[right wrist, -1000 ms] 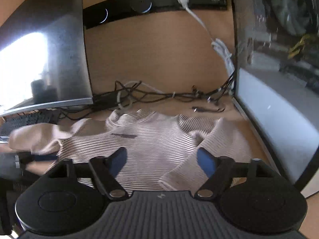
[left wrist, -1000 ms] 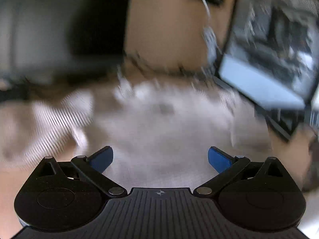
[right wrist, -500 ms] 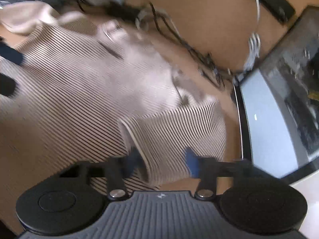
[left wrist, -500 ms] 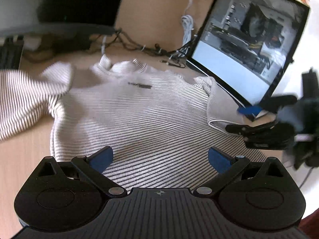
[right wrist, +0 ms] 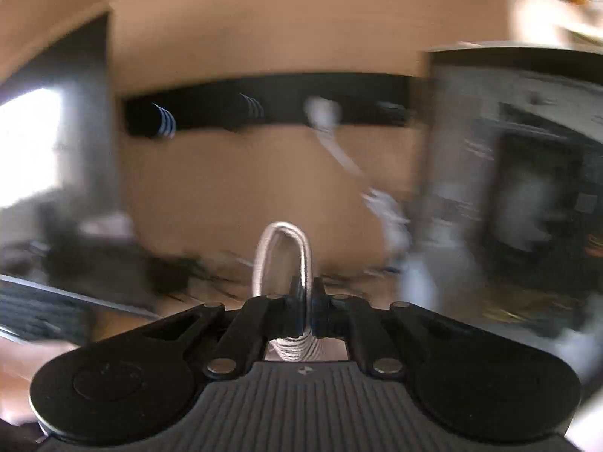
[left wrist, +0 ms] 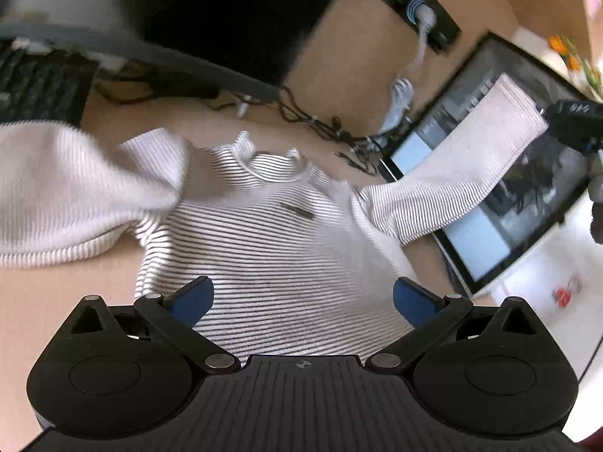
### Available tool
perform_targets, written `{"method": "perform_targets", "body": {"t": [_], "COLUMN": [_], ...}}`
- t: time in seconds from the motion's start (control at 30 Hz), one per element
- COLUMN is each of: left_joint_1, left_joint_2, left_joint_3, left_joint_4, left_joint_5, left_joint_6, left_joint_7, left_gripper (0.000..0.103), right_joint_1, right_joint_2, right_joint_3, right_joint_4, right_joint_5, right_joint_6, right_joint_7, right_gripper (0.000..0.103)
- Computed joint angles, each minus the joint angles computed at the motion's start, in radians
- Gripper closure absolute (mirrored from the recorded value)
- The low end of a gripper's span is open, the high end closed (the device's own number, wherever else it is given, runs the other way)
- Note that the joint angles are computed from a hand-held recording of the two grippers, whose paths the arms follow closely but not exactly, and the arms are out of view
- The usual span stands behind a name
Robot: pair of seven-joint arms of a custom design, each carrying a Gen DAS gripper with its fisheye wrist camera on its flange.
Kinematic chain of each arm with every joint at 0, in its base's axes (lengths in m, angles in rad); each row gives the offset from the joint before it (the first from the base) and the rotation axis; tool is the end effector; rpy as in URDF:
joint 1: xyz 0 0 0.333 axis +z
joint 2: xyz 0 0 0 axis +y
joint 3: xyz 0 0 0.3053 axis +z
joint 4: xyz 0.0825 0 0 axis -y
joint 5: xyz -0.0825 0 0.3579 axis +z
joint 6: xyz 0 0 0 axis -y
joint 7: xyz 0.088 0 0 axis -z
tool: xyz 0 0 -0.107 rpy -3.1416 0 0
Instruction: Fold clothes
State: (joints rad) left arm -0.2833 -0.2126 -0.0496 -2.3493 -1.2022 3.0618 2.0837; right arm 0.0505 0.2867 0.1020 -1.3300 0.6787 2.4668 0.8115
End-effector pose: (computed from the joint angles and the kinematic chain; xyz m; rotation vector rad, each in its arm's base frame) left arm 0.4715 -0.0861 0.4904 -2.1096 1.5372 -1.3549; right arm 0.6590 0.0877 0.6644 -1.8692 1.0520 -0.4958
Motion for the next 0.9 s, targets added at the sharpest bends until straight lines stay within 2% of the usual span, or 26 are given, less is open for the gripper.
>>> {"method": "perform_targets", "body": {"t": [0.1,0.13,0.23,0.4,0.53,0.6,0.63,0.7,0.73,0.77,0.8,0.9], "left_joint_1": [0.016,0.035,0.182,0.388,0.469,0.506,0.52,0.561,0.592,0.62,0.632,0.666], "left_joint_2": [-0.022,-0.033,-0.088,-0.178,-0.222,-0.231,-0.234,-0.236,-0.238,-0.236,-0.233,-0.227], "left_joint_3": [-0.02,-0.042,-0.174,-0.345,-0.409,-0.432,-0.437,-0.453,-0.466,-0.471,-0.46,-0.422], "left_joint_4": [-0.031,-0.05,-0.124,-0.193,-0.218,-0.22,-0.222,-0.226,-0.231,-0.239,-0.251,-0.283], "left_joint_5": [0.033,0.095,0.341,0.559,0.646,0.686,0.701,0.737,0.755,0.761,0.75,0.71], "left_joint_6": [0.034,0.054,0.074,0.026,-0.018,-0.049,-0.057,-0.053,-0.046,-0.028,-0.004,0.042], "left_joint_7": [-0.102,-0.172,-0.439,-0.719,-0.875,-0.949,-0.982,-1.053,-1.098,-1.146,-1.188,-1.32], "left_gripper": [0.0,0.0,0.0,0.0,0.0,0.0,0.0,0.0,0.0,0.0,0.0,0.0], "right_joint_1": [-0.003,0.001,0.023,0.05,0.048,0.029,0.032,0.02,0.014,0.006,-0.005,-0.028], "right_joint_2": [0.103,0.136,0.196,0.281,0.273,0.296,0.267,0.233,0.217,0.213,0.191,0.113], "right_joint_3": [0.044,0.057,0.091,0.127,0.141,0.172,0.158,0.149,0.144,0.136,0.129,0.096], "right_joint_4": [0.166,0.21,0.265,0.341,0.294,0.306,0.262,0.207,0.183,0.171,0.13,-0.015], "right_joint_5": [0.05,0.056,0.075,0.093,0.14,0.15,0.181,0.21,0.224,0.232,0.244,0.26], "right_joint_6": [-0.167,-0.209,-0.26,-0.334,-0.346,-0.351,-0.343,-0.323,-0.315,-0.323,-0.323,-0.326], "right_joint_7": [0.023,0.028,0.025,0.015,-0.031,-0.036,-0.059,-0.078,-0.086,-0.089,-0.108,-0.17], "right_gripper": [0.1,0.1,0.1,0.1,0.097,0.089,0.086,0.068,0.064,0.055,0.047,0.042]}}
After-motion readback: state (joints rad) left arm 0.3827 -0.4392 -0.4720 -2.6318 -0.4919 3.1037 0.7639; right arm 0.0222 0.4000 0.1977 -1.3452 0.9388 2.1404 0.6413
